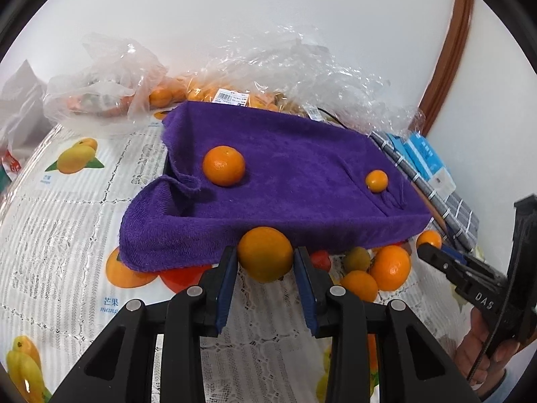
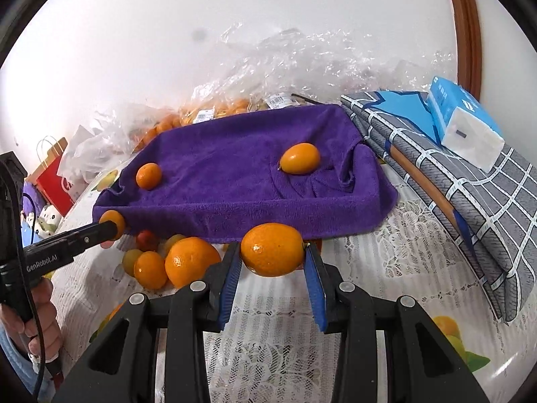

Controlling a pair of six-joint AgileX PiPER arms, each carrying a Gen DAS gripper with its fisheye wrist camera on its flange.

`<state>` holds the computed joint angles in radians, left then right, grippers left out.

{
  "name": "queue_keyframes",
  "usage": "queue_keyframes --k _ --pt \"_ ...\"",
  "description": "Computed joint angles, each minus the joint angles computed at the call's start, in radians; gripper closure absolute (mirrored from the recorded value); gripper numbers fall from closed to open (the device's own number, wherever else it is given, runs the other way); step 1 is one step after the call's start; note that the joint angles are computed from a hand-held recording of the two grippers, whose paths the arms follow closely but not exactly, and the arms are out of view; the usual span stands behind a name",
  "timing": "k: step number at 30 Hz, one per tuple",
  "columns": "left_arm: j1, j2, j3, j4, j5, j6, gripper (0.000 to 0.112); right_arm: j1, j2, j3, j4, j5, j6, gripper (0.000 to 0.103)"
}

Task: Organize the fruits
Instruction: 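Carry the held kumquat and orange onto the purple towel with both tools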

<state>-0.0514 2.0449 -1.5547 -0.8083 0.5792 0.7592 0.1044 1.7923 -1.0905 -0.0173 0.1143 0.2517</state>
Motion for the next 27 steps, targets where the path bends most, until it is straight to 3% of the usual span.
queue_keyframes --k 4,7,11,15,21,23,27 --pt "0.012 -0.017 0.024 -0.066 -0.013 0.057 0.079 -0.004 -0.005 0.006 -0.054 -0.001 0.070 0.066" --pt "0.010 -0.047 0.062 -0.110 -0.055 0.114 0.079 -0.015 -0.018 0.020 0.007 -0.001 0.028 0.066" --pt "0.019 -0.066 0.069 -0.132 -0.054 0.117 0.079 -0.014 -0.047 0.029 -0.104 0.017 0.157 0.066" --pt "0.054 -0.073 0.028 -0.197 0.043 0.118 0.079 -0.003 -0.076 -0.004 -0.218 0.059 0.256 0.066" --pt "0.020 -0.061 -0.110 -0.051 0.045 -0.045 0.079 -0.009 -0.056 -0.163 -0.139 0.123 0.172 0.066" --pt "0.002 -0.031 -0.182 0.003 0.040 -0.111 0.079 -0.005 -0.024 -0.237 -0.204 0.148 0.231 0.066" --pt "-0.034 0.031 -0.261 0.089 -0.029 -0.193 0.079 -0.011 0.078 -0.379 -0.137 0.166 0.167 0.066"
